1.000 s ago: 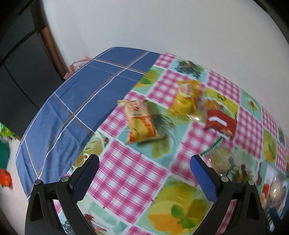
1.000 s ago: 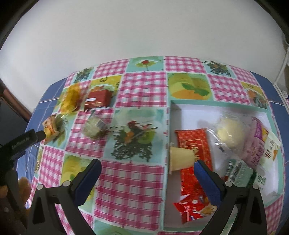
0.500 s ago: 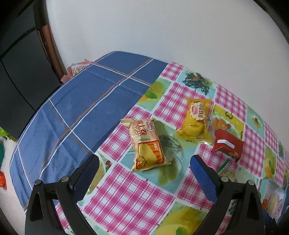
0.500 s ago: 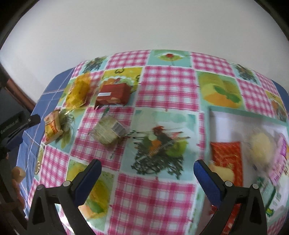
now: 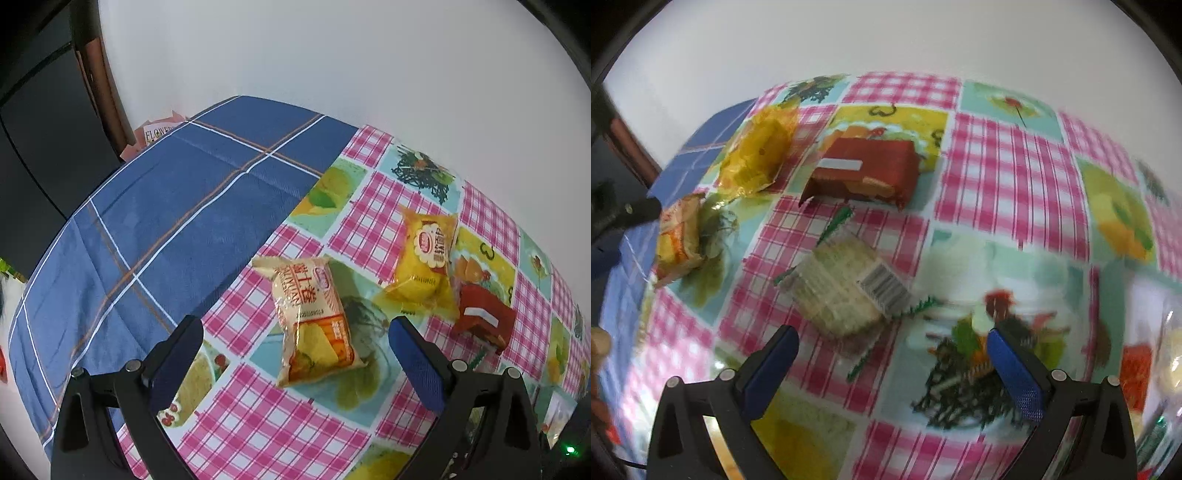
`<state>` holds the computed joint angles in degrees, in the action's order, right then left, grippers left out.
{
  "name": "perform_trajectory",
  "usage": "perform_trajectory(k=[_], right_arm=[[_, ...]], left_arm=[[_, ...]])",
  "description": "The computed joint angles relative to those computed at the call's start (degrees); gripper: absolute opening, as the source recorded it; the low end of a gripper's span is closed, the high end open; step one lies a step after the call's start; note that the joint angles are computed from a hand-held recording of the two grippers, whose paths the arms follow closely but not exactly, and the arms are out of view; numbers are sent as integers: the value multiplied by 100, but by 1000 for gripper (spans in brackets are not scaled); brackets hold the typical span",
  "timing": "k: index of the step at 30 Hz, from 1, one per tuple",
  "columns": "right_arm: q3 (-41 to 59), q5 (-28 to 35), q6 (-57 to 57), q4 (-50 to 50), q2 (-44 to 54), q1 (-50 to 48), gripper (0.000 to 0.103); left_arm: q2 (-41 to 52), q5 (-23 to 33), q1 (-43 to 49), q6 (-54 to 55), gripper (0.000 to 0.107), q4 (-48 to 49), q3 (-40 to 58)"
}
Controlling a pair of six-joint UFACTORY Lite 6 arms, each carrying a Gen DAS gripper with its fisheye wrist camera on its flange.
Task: Organize snacks
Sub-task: 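Grasp the cream-orange pastry pack with the left tool while the right tool grasps the clear biscuit pack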
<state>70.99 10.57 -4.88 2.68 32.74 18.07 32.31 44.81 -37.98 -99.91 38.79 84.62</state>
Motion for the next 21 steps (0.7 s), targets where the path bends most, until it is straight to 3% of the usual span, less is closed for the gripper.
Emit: perform_trajectory(k=[5, 13, 18, 21], right_arm=[[334, -118, 1683, -1751, 324, 202, 103], [1077, -102, 2014, -1971, 848, 319, 101], [1015, -271, 2404, -2357, 761, 372, 82], [988, -282, 2352, -2327, 709, 384, 75]], left_arm=[[274, -78, 65, 146, 100, -20, 210], [400, -611, 218, -153, 100, -5, -20], [397, -798, 243, -285, 99, 63, -107], [380, -895, 272, -253, 91, 27, -128]])
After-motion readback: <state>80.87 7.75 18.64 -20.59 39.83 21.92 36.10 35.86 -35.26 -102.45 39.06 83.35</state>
